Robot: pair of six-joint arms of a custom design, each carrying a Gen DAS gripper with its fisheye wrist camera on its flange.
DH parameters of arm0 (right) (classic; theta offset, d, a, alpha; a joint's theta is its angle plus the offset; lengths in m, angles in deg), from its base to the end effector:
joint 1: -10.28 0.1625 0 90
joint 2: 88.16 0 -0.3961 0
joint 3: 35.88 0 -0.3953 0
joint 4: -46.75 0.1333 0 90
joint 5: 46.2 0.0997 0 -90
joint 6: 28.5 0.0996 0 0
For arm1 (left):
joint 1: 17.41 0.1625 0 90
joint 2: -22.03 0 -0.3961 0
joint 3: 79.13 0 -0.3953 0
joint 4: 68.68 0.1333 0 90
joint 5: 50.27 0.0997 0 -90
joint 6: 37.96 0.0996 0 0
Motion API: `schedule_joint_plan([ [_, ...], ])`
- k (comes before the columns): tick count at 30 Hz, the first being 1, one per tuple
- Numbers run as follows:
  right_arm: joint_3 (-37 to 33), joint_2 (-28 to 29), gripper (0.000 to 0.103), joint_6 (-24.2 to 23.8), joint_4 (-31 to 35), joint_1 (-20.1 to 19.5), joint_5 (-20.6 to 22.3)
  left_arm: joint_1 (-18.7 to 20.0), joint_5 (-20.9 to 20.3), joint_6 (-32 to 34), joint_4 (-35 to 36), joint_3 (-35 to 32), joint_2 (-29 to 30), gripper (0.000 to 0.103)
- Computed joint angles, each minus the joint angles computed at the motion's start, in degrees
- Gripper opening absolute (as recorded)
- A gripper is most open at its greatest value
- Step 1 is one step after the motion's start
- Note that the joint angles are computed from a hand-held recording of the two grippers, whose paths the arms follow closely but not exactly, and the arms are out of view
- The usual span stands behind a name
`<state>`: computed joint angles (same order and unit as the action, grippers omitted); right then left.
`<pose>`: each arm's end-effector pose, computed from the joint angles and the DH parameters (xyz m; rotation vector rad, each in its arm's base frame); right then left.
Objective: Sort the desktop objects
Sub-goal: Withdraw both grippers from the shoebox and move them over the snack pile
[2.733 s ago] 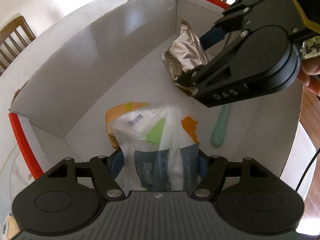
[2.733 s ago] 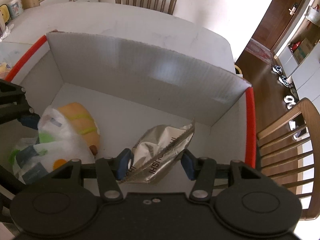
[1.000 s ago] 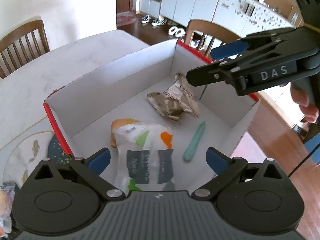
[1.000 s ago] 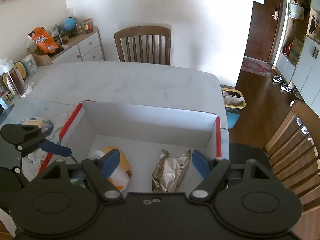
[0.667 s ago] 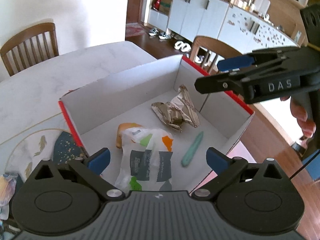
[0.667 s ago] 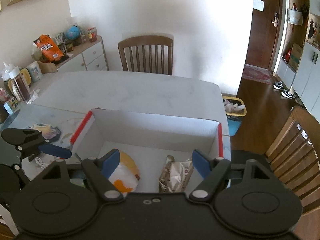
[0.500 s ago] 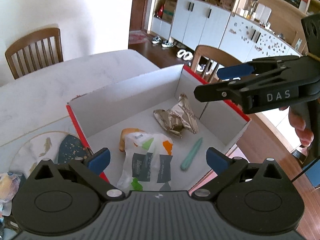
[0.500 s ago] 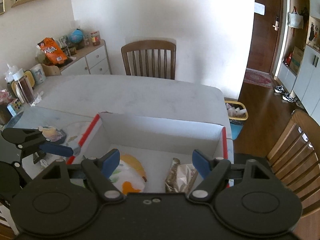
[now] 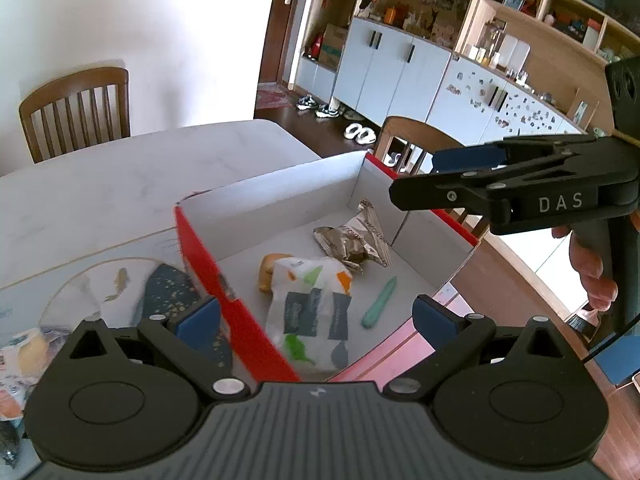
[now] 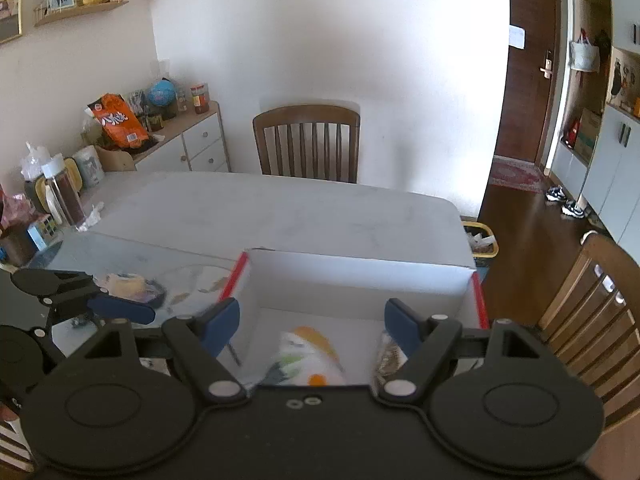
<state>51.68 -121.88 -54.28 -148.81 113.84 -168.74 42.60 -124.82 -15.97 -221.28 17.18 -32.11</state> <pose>0.2394 -0.6524 0.0895 0.4675 -2.2738 1.0364 -0.1874 -0.6446 0.1630 1.1864 2.5925 -0.5393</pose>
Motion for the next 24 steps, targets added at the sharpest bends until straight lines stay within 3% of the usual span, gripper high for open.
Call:
schedule_joint_plan([
  [12, -6.3, 7.4, 0.080, 6.1, 1.3, 5.0, -3.6, 4.9, -2.4, 5.2, 2.5, 2.6, -8.3, 0.102],
  [24, -15.8, 16.4, 0.080, 7.2, 5.2, 9.0, -6.2, 10.5, -3.3, 10.1, 2.9, 2.7, -13.4, 0.102],
])
